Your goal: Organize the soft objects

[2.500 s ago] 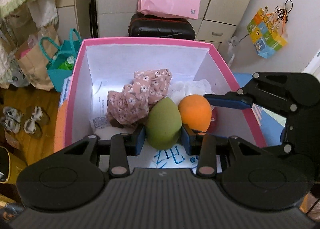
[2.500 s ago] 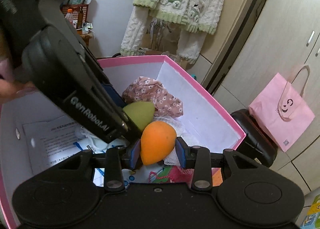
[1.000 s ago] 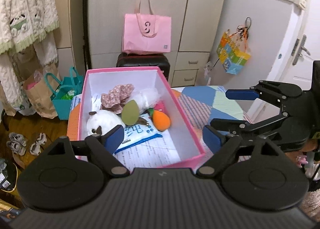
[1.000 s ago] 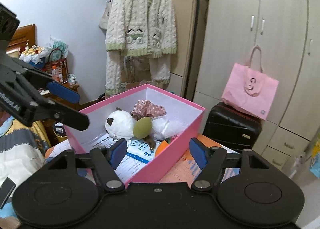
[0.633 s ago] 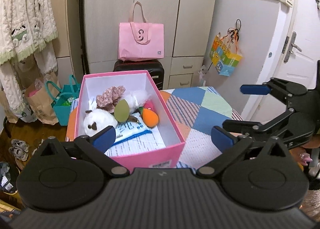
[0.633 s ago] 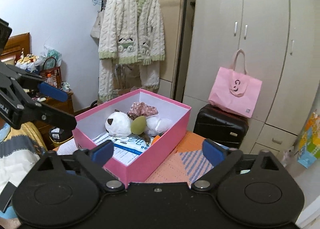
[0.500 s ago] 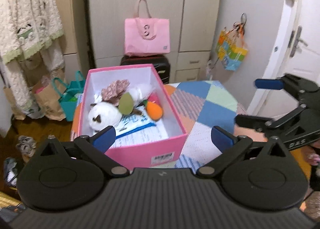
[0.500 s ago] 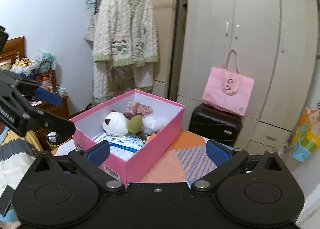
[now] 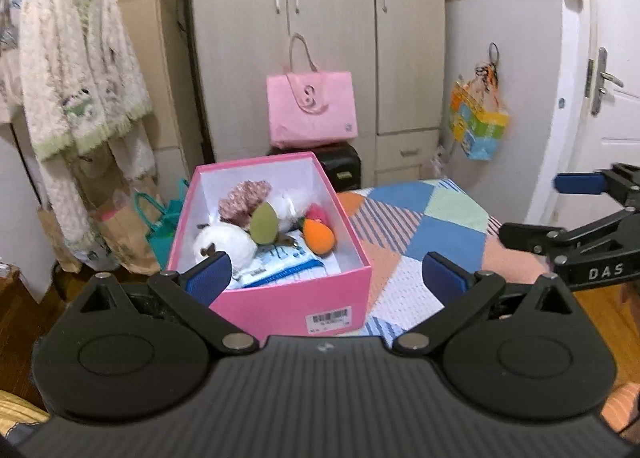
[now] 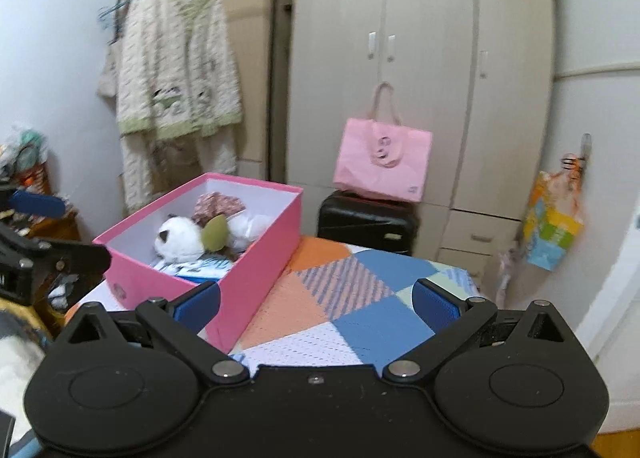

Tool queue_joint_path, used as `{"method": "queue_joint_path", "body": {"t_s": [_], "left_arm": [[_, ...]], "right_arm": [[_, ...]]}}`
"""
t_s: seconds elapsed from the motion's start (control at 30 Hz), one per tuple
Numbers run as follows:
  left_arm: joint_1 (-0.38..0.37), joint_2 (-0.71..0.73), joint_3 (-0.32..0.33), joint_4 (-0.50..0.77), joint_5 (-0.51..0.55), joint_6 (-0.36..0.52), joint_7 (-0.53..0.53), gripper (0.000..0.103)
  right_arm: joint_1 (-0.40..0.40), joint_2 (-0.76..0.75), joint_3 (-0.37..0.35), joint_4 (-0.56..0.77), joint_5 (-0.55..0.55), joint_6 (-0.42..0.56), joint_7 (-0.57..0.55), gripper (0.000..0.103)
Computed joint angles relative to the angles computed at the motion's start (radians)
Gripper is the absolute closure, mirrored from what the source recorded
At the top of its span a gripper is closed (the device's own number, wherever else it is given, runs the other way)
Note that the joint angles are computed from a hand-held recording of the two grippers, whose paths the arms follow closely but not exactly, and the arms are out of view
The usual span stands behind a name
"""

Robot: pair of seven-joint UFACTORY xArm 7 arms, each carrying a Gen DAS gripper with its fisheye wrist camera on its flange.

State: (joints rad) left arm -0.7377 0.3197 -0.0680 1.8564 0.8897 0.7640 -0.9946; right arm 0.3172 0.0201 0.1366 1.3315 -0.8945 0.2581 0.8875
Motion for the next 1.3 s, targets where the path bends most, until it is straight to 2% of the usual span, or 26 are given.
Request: {"method": "queue_joint_path", "body": {"t_s": [0.1,0.2,0.33,0.47,0.6,0.9,1.17,1.3], "left_arm": [[-0.025,0.014,0.017,0.0,0.07,0.008,-0.06,0.0],[-0.03,0.03,0.025,-0.002,0.102,-0.008,-0.116,0.0],[-0.033,0.041,0.039,-0.012,0.135,-0.037,-0.206,0.0],[-0.051,0.049,0.057,-0.023,0.208,-0.034,-0.301,0.0],[-0.051,0.047,0.056,-0.047,0.256,-0.042,-0.367,0.0],[-0.053,0.053,0.051,-0.087,0.338,-0.036,-0.469,0.0],[-0.058,0.056,0.045,-0.098,0.382,0.008,-0.523,0.0],[-0.057,0.057,0.036,-0.099,0.387,0.027,-0.515,0.0]], "right_arm": [[-0.001,-0.017,-0.002,-0.011,-0.189,0.014,0.195,0.0],[-0.014,-0.031,0.005,-0.028,-0.234,0.0,0.284,0.0],[-0.022,-0.03,0.015,-0.038,-0.234,0.003,0.33,0.0],[-0.01,-0.025,0.03,-0.038,-0.306,0.068,0.403,0.0],[-0.002,-0.024,0.03,-0.052,-0.348,0.077,0.457,0.0],[0.011,-0.013,0.026,-0.065,-0.486,0.137,0.639,0.0],[0.032,-0.016,0.039,-0.068,-0.577,0.211,0.728,0.0],[0.043,-0.015,0.044,-0.069,-0.608,0.241,0.743,0.0]]}}
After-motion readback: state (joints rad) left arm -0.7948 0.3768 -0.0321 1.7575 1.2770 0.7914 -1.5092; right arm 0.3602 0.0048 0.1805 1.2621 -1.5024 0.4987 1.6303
